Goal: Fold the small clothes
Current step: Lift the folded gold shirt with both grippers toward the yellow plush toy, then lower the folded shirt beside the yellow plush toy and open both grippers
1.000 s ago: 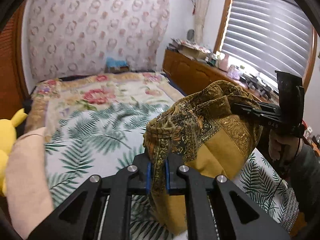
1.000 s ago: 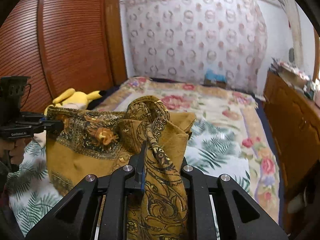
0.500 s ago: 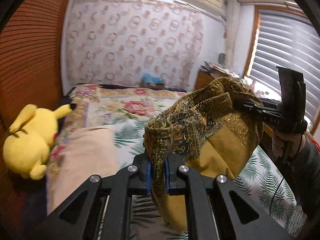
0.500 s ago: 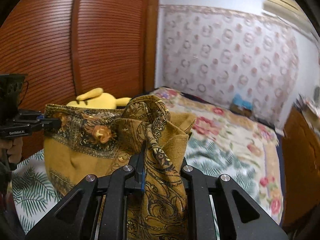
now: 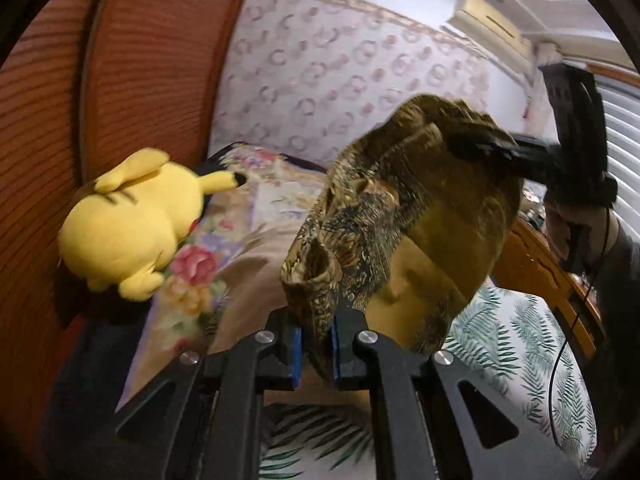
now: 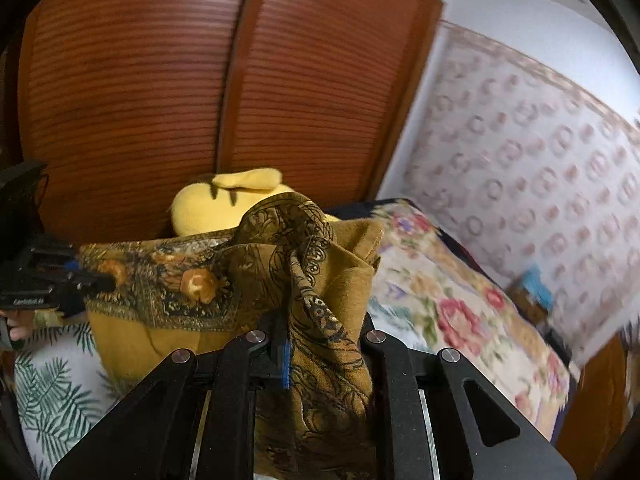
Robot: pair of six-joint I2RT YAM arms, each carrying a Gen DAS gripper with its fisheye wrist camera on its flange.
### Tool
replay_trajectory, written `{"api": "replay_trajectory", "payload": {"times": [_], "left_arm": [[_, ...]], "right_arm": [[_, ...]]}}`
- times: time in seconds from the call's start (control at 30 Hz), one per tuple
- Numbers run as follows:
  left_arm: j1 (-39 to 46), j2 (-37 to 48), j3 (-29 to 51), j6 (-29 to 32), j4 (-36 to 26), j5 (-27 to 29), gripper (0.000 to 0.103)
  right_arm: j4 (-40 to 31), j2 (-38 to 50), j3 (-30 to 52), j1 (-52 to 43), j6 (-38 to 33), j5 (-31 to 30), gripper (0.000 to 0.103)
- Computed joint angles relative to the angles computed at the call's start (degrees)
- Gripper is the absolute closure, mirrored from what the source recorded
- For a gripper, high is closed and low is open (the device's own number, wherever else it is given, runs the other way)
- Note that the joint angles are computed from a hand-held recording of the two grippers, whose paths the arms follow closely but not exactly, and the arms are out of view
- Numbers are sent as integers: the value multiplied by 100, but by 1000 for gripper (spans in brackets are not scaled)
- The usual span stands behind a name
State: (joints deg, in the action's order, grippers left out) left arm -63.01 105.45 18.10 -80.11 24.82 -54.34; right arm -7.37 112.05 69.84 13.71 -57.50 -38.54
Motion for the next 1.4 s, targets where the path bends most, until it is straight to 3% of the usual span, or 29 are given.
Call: {"api": "replay_trajectory", "payload": {"times": [0.13, 0.27, 0.4, 0.43, 0.57, 0.77, 0.93, 1.03, 1.1, 1.27, 1.4], "left_arm": [[-12, 495, -113, -603, 119, 139, 96], [103, 1117, -125, -703, 615, 434, 96], [119, 1381, -69, -757, 699, 575, 96], [113, 1422, -63, -781, 708, 587, 96], [75, 1346, 27, -871, 369, 591, 94], [78, 1335, 66, -988, 184, 655, 86], [-151, 1051, 148, -1501, -738, 496, 65], [-360, 796, 173, -1818, -1301, 317, 58], [-522, 612, 263, -2053, -1814, 185, 46], [-867, 330, 688, -2436, -3061, -33, 44], [-1042, 258, 1045, -2472, -3667, -96, 44]], "right_arm": [[201, 449, 397, 798, 232, 519, 89], [229, 1038, 915, 1263, 392, 826, 89], [211, 1630, 1406, 1562, 611, 1012, 88], [336, 1725, 1433, 1592, 745, 1050, 85], [838, 1907, 1468, 1548, 1476, 1324, 48], [883, 1789, 1180, 1192, 1701, 1113, 46], [486, 2039, 1009, 1025, 1467, 830, 46], [593, 2309, 965, 1092, 1521, 952, 45], [835, 2498, 944, 1139, 1653, 1087, 45], [1266, 2784, 931, 1100, 1975, 1037, 43], [1622, 2365, 329, 986, 2126, 1065, 43]]}}
